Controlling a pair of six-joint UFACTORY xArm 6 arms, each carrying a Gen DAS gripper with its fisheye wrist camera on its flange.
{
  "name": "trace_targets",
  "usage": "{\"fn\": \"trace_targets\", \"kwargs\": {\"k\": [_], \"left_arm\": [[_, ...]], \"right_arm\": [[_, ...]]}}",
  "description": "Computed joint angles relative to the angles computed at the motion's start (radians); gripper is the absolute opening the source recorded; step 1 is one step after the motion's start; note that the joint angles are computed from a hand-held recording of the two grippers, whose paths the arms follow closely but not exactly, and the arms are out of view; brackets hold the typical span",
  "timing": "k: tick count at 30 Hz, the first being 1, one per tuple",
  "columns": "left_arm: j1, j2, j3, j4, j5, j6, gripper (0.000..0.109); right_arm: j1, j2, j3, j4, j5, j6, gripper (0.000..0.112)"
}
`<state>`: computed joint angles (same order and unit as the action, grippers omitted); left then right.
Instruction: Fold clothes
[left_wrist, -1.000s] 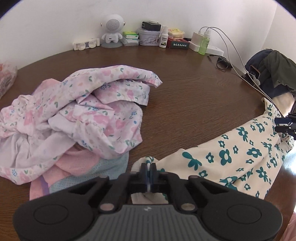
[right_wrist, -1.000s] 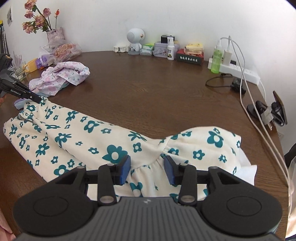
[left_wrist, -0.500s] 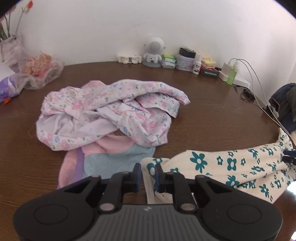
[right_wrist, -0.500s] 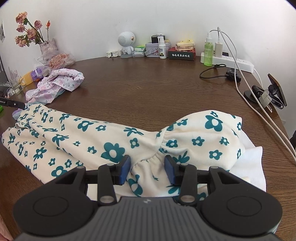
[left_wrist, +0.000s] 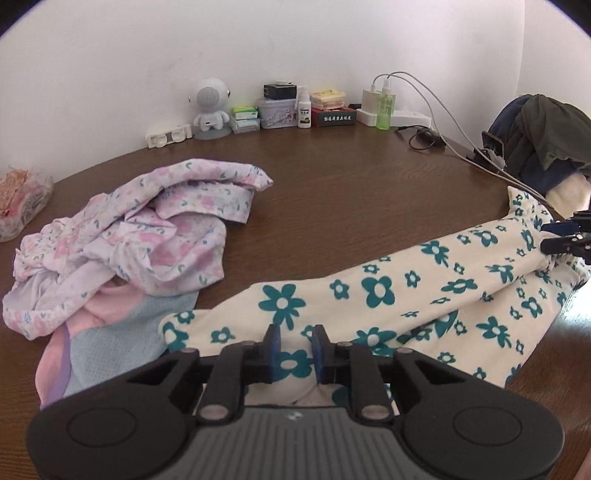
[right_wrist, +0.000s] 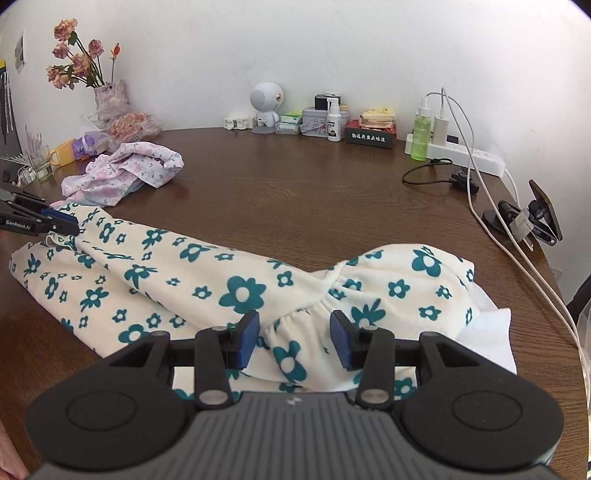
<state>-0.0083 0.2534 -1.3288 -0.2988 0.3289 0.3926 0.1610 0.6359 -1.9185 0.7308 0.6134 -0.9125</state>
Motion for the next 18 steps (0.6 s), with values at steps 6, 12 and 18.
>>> {"fn": "trace_targets", "kwargs": {"k": [6, 12, 18], "left_arm": [[0.0, -0.009, 0.039, -0.07, -0.058, 0.021, 0.017], [-0.005, -0.009, 0.051, -0.068, -0.086, -0.003, 0.017], [-0.011, -0.014, 0.067, -0.034, -0.112, -0.041, 0.018]], "right_arm": [[-0.04, 0.003, -0.001, 0.017, 0.023, 0.009, 0.047], [-0.083, -0.018, 0.018, 0.049, -0.004, 0.039, 0.047], [-0.129, 0.126, -0.2, 0.049, 0.066, 0.294, 0.052]]}}
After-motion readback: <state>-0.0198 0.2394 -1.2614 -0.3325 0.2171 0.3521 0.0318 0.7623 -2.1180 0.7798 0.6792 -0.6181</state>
